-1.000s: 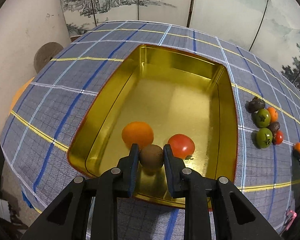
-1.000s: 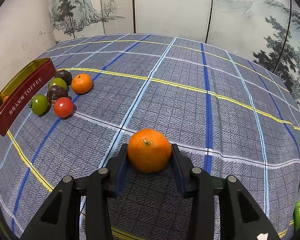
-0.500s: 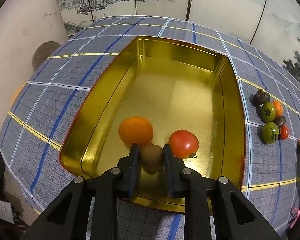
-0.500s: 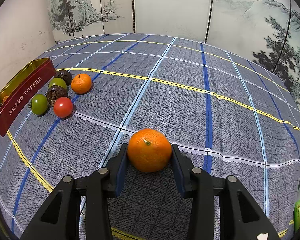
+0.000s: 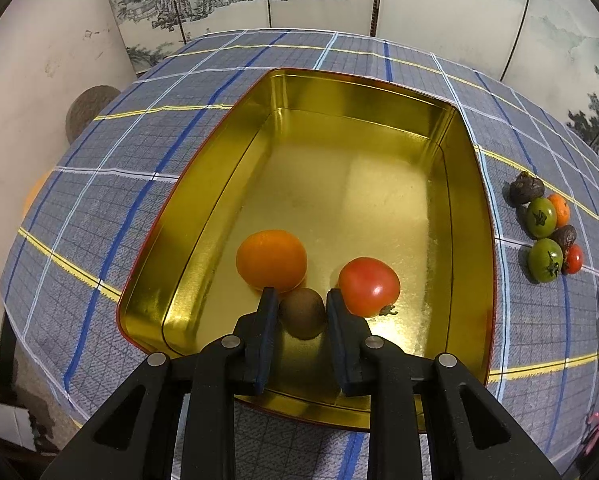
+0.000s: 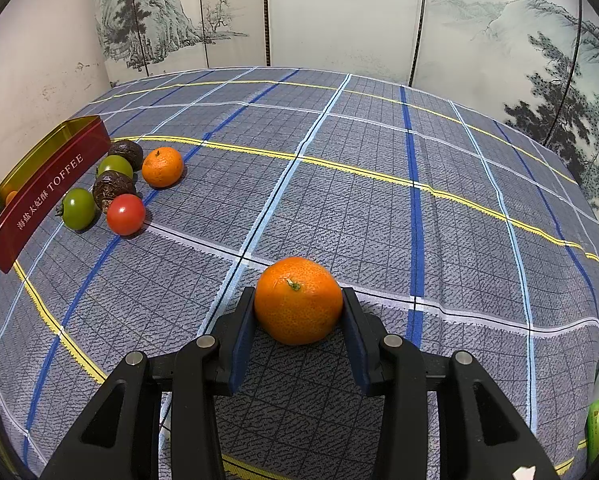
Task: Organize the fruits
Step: 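Carry the kiwi into the tin and open the left gripper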
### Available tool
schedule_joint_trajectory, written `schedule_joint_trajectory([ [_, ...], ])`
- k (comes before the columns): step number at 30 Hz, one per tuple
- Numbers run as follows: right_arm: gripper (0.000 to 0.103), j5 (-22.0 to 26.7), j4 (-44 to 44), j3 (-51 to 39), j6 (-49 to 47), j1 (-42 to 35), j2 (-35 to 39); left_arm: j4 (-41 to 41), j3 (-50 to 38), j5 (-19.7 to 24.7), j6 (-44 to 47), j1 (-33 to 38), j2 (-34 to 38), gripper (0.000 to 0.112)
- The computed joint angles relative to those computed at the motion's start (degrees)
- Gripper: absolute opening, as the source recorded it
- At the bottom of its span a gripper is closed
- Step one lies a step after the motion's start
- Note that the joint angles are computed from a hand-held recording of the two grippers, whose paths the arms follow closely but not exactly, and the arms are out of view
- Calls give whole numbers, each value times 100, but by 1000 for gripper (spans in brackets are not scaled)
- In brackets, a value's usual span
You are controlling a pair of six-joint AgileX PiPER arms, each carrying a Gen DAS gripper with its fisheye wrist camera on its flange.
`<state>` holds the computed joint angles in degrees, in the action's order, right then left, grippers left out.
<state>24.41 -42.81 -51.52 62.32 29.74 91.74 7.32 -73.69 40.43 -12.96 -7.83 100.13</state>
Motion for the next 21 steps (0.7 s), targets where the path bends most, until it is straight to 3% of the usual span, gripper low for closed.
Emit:
schedule_joint_trajectory([
  [21,38,35,-6,-29,26,27,15,-25,222,-59,-39,-29,-165,28],
])
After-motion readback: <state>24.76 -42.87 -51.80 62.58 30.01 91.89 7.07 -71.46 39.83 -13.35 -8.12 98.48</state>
